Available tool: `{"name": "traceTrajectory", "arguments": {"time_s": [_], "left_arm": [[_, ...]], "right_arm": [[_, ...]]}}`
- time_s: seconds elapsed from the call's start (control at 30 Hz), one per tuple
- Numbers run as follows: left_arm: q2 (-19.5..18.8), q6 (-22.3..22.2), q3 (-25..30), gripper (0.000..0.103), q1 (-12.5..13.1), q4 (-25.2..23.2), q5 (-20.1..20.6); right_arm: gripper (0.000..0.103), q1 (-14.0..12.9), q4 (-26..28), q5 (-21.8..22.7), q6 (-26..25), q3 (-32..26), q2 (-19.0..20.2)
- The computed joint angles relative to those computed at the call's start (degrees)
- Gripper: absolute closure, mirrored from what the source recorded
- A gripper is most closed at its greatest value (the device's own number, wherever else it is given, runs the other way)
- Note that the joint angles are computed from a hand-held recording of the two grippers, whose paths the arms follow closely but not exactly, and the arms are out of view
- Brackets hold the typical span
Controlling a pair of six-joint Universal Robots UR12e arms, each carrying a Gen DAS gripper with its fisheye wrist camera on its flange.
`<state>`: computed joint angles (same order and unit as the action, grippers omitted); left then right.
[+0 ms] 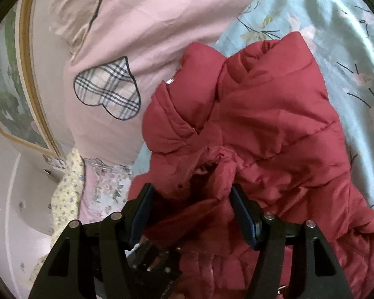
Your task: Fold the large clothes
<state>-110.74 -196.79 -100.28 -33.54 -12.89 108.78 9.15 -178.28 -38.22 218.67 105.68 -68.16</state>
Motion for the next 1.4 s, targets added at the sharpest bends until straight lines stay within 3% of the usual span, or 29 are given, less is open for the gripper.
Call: {"name": "traceTrajectory", "arguments": {"time_s": [0.13, 0.27, 0.3, 0.4, 0.5, 0.6, 0.67, 0.87, 1.0, 1.17, 1.27, 1.33, 1.4], "left_arm": [[-0.3, 0.5, 0.1, 0.093, -0.2, -0.1, 0.3], [-0.3, 0.6, 0.1, 0.093, -0.2, 0.0, 0.0], [-0.3, 0.7, 0.1, 0.093, -0.2, 0.0, -0.1], [0.0, -0.2, 0.0, 0.092, -0.1, -1.1, -0.3], [1.5, -1.0, -0.9, 0.079, 0.8, -2.0, -4.7], [3.8, -2.0, -3.5, 0.064, 1.9, 0.1, -9.5], [5.2, -2.3, -4.8, 0.063, 2.4, 1.0, -10.7], [9.1, -5.6, -8.2, 0.063, 4.8, 3.5, -9.1], [10.0, -7.5, -8.2, 0.063, 6.9, 0.8, -6.0], [9.5, -10.8, -8.5, 0.063, 10.2, -3.2, -9.2], [8.6, -11.6, -8.4, 0.063, 10.9, -6.2, -10.7], [8.2, -11.6, -8.5, 0.063, 10.7, -6.6, -10.0], [8.0, -11.4, -8.7, 0.063, 10.5, -6.5, -9.4]], "right_arm": [[0.038, -0.5, -0.9, 1.4, 2.6, 0.2, 0.6], [0.042, 0.0, 2.5, 0.4, 0.0, -0.2, 0.6], [0.051, 0.2, 3.5, 0.6, -1.0, -0.4, 0.7], [0.093, 1.3, 8.0, -2.9, -5.1, -0.9, 0.0], [0.094, 1.2, 6.3, -4.3, -5.9, -0.3, -0.5], [0.095, 0.8, 4.4, -7.0, -6.7, 0.4, -1.6], [0.096, 0.5, 4.2, -9.0, -8.5, 0.9, -2.7], [0.096, 1.5, 8.0, -18.5, -16.5, 1.1, -4.7], [0.096, 2.8, 9.9, -23.7, -20.1, 0.9, -4.4], [0.094, 3.8, 10.6, -26.9, -22.4, 0.8, -4.0], [0.084, 3.9, 11.1, -27.5, -23.0, 1.0, -4.5], [0.080, 4.2, 10.5, -29.9, -23.1, 1.6, -5.5], [0.078, 5.4, 7.1, -36.2, -23.3, 2.7, -7.1]]}}
